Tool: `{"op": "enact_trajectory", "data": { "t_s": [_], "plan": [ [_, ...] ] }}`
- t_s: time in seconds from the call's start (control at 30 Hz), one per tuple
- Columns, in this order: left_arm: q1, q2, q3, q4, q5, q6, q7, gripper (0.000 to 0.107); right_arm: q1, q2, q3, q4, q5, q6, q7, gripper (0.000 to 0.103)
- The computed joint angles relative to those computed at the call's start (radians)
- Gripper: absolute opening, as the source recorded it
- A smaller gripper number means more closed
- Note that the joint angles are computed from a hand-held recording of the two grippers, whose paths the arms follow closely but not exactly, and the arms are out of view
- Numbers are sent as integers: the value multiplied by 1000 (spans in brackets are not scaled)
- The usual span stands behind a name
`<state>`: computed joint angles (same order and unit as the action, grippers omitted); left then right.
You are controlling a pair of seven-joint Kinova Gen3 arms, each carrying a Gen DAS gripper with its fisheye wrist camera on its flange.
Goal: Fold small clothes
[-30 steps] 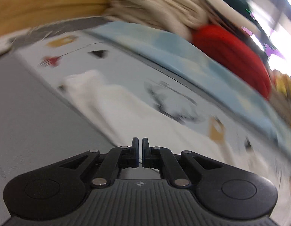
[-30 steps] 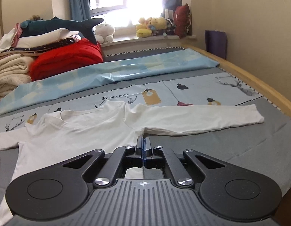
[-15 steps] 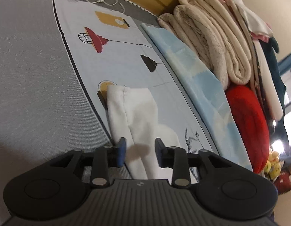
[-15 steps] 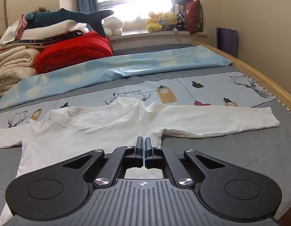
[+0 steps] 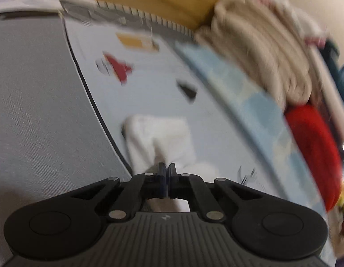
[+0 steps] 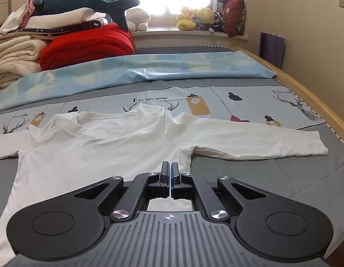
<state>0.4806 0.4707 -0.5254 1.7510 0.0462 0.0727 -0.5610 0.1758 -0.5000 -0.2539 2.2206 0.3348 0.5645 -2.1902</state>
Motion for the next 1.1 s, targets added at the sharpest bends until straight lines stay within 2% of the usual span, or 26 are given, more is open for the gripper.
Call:
{"op": "enact_trajectory", "data": {
  "t_s": [0.07,0.13,0.17,0.27,0.3,0.33,0.4,0.47,0.53,0.57,0.63,0.7,0.73,0.77,0.8,1.0,1.1],
  "plan": [
    [59,-18,-59,65,45,-81,31,2,6,2,-11,0,3,-2,-7,0],
    [88,-17,-98,94,108,-114,26,9,6,5,-18,-1,5,-5,-10,0],
    [75,-20,-91,96,131,-106,25,14,6,7,-21,-2,7,-6,-11,0],
    [-37,-27,9,66,171,-26,26,15,1,6,-24,-3,9,-4,-12,0],
    [-55,-25,23,54,175,8,44,20,-3,4,-21,-2,10,-1,-8,0],
    [-55,-24,18,45,163,44,79,20,-6,2,-19,-2,11,2,-4,0],
    [-11,-27,-35,52,154,74,141,21,-10,-2,-12,-3,10,7,3,0],
    [71,-11,-127,24,88,141,223,22,-7,-9,-6,-3,7,12,4,0],
    [149,10,-214,-4,17,210,304,30,-3,-16,0,-3,4,14,4,0],
    [172,13,-236,-4,2,222,328,33,1,-19,-1,-4,2,14,2,0],
    [167,20,-225,1,20,197,329,33,2,-24,4,-4,-3,15,3,0],
    [110,12,-157,-22,3,206,280,31,1,-28,6,-5,-5,19,10,0],
    [82,16,-122,-50,-30,234,254,23,-1,-31,8,-6,-7,23,16,0],
    [73,26,-105,-84,-68,275,244,3,-3,-34,11,-7,-8,27,22,0],
    [82,31,-107,-108,-99,315,251,2,-3,-38,12,-8,-10,31,26,0],
    [313,14,-268,-232,-329,559,450,2,29,-62,9,-31,-10,67,30,0],
    [434,-23,-308,-287,-451,626,521,2,-5,-29,44,-93,-49,137,52,0]
  ]
}}
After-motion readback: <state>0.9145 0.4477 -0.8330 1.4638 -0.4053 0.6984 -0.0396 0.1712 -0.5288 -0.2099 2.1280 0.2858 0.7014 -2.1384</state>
